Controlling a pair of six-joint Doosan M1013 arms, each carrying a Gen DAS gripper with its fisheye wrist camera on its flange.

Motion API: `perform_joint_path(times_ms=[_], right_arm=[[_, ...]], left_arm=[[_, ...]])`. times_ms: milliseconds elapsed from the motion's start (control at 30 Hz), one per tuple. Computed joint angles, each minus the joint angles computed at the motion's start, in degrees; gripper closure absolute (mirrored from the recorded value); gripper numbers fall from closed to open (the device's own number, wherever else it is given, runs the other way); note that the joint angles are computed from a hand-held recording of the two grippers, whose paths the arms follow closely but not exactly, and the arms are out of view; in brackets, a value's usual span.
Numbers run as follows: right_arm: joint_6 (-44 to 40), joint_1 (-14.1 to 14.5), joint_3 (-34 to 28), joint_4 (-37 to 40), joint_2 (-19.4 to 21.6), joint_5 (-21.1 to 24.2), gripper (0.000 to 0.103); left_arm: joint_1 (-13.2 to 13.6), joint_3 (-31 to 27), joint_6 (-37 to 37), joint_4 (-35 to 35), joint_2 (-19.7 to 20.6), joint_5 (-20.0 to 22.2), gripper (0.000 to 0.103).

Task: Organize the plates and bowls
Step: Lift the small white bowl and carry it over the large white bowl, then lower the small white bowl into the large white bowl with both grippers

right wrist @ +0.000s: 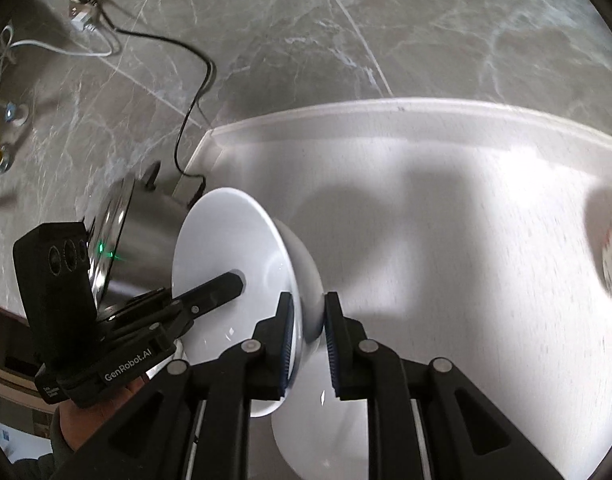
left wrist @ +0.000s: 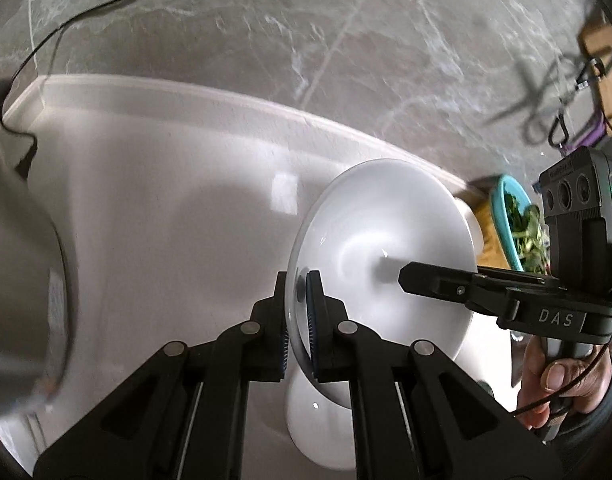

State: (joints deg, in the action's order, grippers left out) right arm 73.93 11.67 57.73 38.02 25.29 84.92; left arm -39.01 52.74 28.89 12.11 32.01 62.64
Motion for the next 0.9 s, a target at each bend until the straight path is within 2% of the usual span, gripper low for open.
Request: perform_joint_path(times_ms=[200, 533, 900], right_arm=[[-1.7, -1.3, 5.3, 0.0, -2.6, 0.9, 0.086], [-3.2, -2.4, 9.9, -0.7, -4.7, 2.1, 0.086], [-4.0, -2.1, 12.1, -3.6, -5.2, 1.4, 0.087]], left_arm=[[-3.0, 2.7, -4.0, 0.1, -0.8, 0.4, 0.097], [-5.6, 4.2, -7.1, -0.1, -0.2, 0.6, 0.096], [-6.4, 4.0, -6.8, -1.3, 1.2, 1.8, 0.096]])
